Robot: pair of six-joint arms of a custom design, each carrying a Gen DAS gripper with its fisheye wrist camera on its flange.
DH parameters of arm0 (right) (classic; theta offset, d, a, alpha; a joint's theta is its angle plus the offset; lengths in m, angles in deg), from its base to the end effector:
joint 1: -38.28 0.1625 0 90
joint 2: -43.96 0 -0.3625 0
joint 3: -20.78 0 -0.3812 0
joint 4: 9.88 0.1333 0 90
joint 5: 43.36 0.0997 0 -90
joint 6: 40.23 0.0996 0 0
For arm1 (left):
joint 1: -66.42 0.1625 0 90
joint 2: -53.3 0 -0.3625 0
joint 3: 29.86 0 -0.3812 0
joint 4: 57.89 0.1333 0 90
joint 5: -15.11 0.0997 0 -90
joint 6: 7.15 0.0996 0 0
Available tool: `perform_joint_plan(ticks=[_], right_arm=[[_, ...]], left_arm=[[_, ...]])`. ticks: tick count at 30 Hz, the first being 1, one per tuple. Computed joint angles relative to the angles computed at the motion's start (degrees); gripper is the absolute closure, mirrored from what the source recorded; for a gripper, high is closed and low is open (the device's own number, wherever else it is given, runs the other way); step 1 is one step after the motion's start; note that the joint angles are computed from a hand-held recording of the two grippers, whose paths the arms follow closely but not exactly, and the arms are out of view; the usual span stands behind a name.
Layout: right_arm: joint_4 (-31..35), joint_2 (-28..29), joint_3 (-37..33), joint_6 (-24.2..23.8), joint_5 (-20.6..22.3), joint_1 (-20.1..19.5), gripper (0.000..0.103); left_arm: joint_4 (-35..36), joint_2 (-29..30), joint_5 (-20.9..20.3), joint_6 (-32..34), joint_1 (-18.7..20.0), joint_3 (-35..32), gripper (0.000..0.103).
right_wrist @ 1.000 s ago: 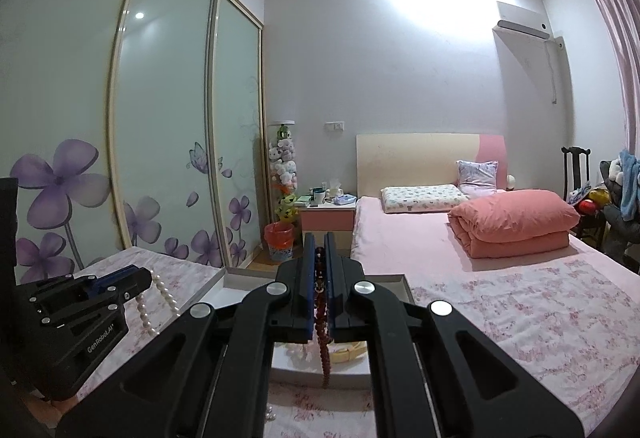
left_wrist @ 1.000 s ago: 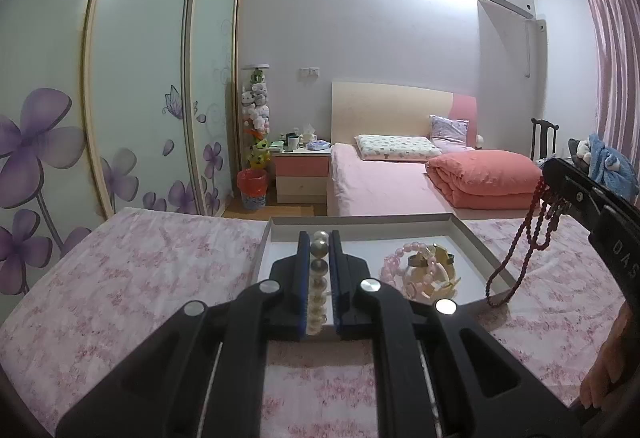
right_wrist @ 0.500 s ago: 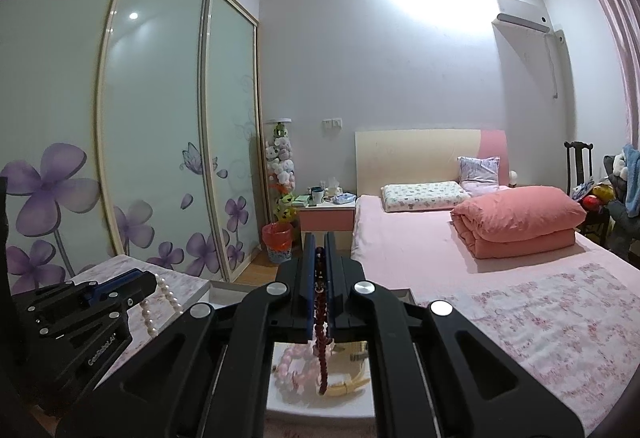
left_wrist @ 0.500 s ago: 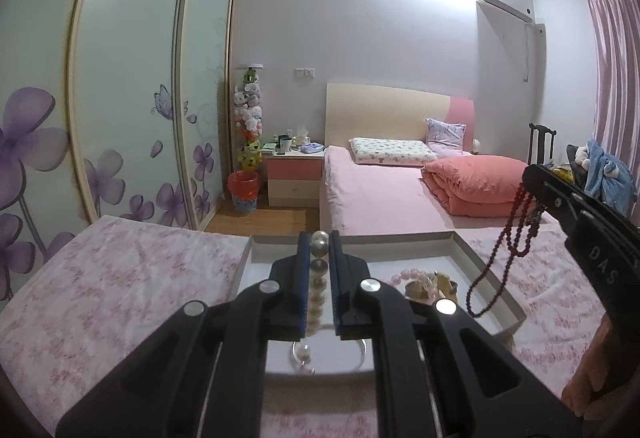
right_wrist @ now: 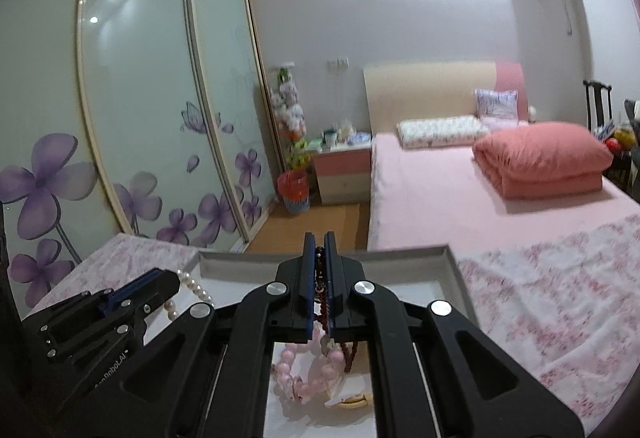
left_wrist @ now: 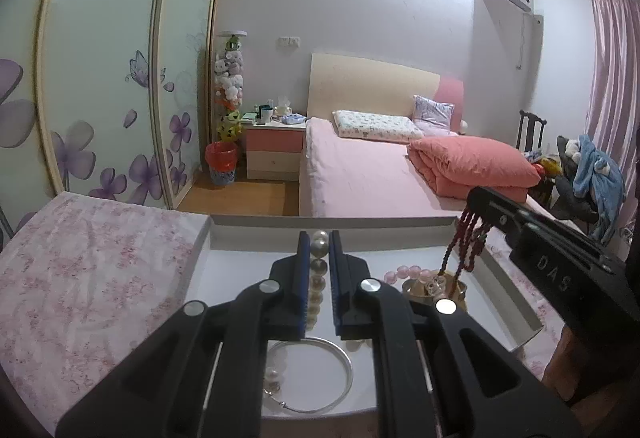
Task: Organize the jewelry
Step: 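Carry the pearl bracelet and dark red beads up and over the grey tray, then open the left gripper over the tray while the right gripper releases the red beads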
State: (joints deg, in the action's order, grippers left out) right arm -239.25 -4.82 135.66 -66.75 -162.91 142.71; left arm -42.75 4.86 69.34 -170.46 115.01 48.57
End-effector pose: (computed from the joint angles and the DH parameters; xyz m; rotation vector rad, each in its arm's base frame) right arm 0.2074 -0.4681 0.1572 0.3483 -2.1085 1.4925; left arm -0.2248 -0.5444 0.1156 0.9078 2.3092 -1.1619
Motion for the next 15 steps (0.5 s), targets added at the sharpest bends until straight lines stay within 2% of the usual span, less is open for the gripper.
perform_joint_plan(ticks=[8,12,15], right_arm=[[4.2,-0.6,0.0,2.5,-0.4,-1.2,0.095],[4.5,-0.8,0.6,3.3,-0.6,-1.5,0.069],[4.4,-0.8,0.6,3.4,-0.8,-1.5,0.066]], left_arm=[[2.1,2.4,1.2,-0.5,1.0,-2.1,0.09],[2.0,2.4,1.2,-0.7,1.2,-2.0,0.073],[2.0,2.0,1.0,-1.1,1.4,-1.9,0.072]])
